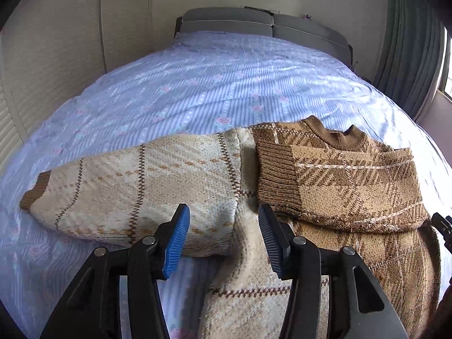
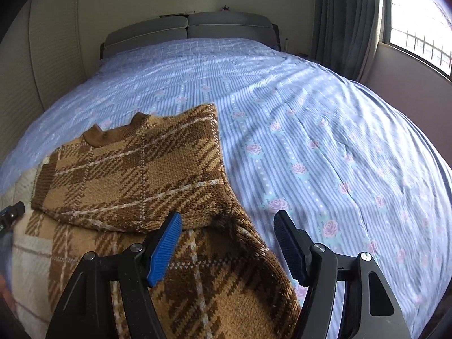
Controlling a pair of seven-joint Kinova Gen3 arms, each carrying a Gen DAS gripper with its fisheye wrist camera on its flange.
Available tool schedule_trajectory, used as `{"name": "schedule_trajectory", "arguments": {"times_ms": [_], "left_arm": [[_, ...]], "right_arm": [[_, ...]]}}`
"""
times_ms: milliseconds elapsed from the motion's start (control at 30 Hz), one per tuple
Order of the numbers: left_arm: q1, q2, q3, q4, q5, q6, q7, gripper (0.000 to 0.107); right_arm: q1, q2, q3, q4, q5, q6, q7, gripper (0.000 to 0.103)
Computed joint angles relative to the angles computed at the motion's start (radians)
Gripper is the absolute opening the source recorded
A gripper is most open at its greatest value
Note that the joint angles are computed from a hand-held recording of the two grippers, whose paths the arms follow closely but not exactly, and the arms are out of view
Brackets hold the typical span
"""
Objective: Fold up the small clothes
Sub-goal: 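Grasp the cream sleeve cuff with the left gripper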
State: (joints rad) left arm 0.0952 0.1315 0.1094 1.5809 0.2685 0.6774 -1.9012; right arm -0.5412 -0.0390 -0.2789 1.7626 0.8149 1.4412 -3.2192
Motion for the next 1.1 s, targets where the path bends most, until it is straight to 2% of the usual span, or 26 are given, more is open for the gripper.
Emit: {"name": "schedule_trajectory", "arguments": {"times_ms": [133, 300, 567, 800, 833, 867, 900, 1100], "left_arm": [[-0.062, -0.018, -0.033, -0.010, 0.040, 0.034, -0.036, 0.050], [-0.163, -0.017, -0.083, -0.027, 0.096, 0.061, -0.097, 0.050], [-0.328, 0.081, -0.119, -0.139, 0.171, 0.102, -0.149, 0.050], [-0.437, 0.195, -0.095, -0.221, 0.224, 0.152, -0.149, 0.050], [-0.437, 0.205, -0.094, -0.225, 0.217, 0.145, -0.140, 0.048], [-0.444, 0.214, -0.088, -0.227, 0.219, 0.141, -0.140, 0.042], [-0.452, 0.225, -0.081, -0.234, 0.223, 0.145, -0.141, 0.038], [-0.509, 0.285, -0.036, -0.263, 0.302, 0.195, -0.165, 0.038]], "right_arm": [[-0.048, 0.043, -0.027, -0.080, 0.058, 0.060, -0.029, 0.067], [-0.134, 0.127, -0.015, -0.218, 0.084, 0.091, -0.037, 0.068], [-0.284, 0.325, 0.050, -0.497, 0.145, 0.104, 0.053, 0.068], [-0.359, 0.466, 0.127, -0.707, 0.145, 0.077, 0.163, 0.068], [-0.368, 0.482, 0.138, -0.730, 0.141, 0.075, 0.181, 0.068], [-0.376, 0.499, 0.148, -0.753, 0.135, 0.074, 0.201, 0.068], [-0.383, 0.513, 0.158, -0.773, 0.129, 0.073, 0.221, 0.068], [-0.409, 0.557, 0.222, -0.824, 0.074, 0.063, 0.289, 0.068]]}}
